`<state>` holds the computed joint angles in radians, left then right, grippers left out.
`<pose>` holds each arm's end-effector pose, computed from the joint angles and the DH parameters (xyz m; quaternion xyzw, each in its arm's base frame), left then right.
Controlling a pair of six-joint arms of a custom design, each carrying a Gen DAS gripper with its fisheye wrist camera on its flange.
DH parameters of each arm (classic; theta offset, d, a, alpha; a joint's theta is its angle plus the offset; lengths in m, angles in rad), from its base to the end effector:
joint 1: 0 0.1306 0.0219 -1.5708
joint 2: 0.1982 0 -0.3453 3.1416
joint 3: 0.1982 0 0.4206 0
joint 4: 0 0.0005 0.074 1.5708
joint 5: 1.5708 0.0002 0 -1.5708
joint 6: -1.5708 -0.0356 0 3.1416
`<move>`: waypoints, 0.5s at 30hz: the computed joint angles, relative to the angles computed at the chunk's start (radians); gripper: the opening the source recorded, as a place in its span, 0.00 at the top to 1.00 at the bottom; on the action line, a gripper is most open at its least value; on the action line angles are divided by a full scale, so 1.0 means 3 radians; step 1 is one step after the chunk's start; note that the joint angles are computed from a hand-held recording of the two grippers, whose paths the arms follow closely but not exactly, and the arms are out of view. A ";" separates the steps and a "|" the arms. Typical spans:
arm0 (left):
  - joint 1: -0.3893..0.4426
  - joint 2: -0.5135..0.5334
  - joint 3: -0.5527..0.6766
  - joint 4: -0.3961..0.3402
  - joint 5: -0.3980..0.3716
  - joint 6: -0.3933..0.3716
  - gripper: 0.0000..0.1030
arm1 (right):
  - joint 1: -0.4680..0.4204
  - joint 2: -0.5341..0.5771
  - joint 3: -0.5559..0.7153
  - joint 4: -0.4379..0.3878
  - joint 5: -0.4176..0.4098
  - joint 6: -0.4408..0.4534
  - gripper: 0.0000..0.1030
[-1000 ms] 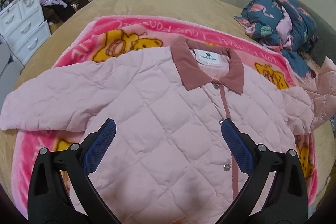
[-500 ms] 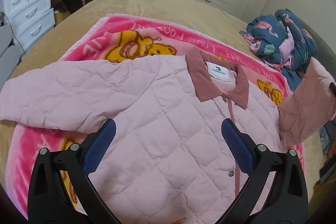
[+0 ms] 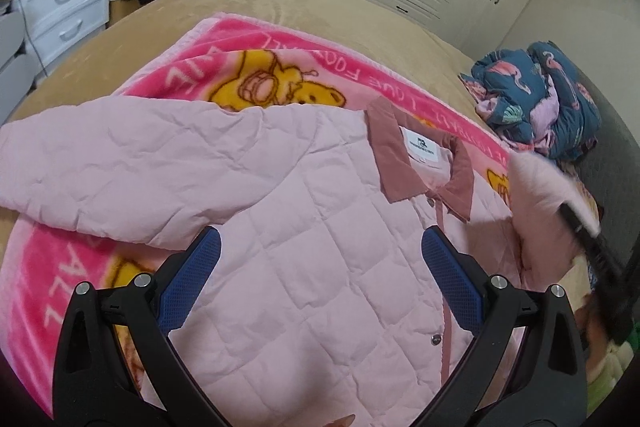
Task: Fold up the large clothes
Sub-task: 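Carry the held sleeve across the jacket front toward the collar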
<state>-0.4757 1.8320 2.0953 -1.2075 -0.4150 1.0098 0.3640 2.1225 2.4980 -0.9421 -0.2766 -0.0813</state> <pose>0.5784 -0.2824 0.4631 -0.3069 0.8812 -0.0596 0.3547 0.6880 0.2720 0.4793 -0.1880 0.8502 0.2231 0.4382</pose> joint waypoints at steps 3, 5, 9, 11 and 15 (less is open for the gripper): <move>0.0023 -0.0050 -0.0097 0.0050 0.0032 0.0047 0.09 | 0.0041 0.0010 -0.0122 -0.0029 -0.0041 -0.0006 0.82; 0.0029 -0.0050 -0.0114 0.0054 0.0048 0.0060 0.09 | 0.0061 0.0005 -0.0232 -0.0045 -0.0076 -0.0038 0.82; 0.0033 -0.0031 -0.0116 0.0066 0.0086 0.0059 0.09 | 0.0073 -0.0051 -0.0503 -0.0048 -0.0203 -0.0166 0.77; 0.0031 -0.0008 -0.0101 0.0070 0.0106 0.0055 0.09 | 0.0063 -0.0097 -0.0633 -0.0034 -0.0271 -0.0251 0.64; 0.0032 0.0030 -0.0078 0.0093 0.0162 0.0040 0.09 | 0.0009 -0.0201 -0.0859 -0.0009 -0.0461 -0.0497 0.45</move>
<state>-0.4659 1.8411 2.0720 -1.1794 -0.3664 1.0218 0.3666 2.0622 2.2404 -0.9449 -0.4151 -0.2306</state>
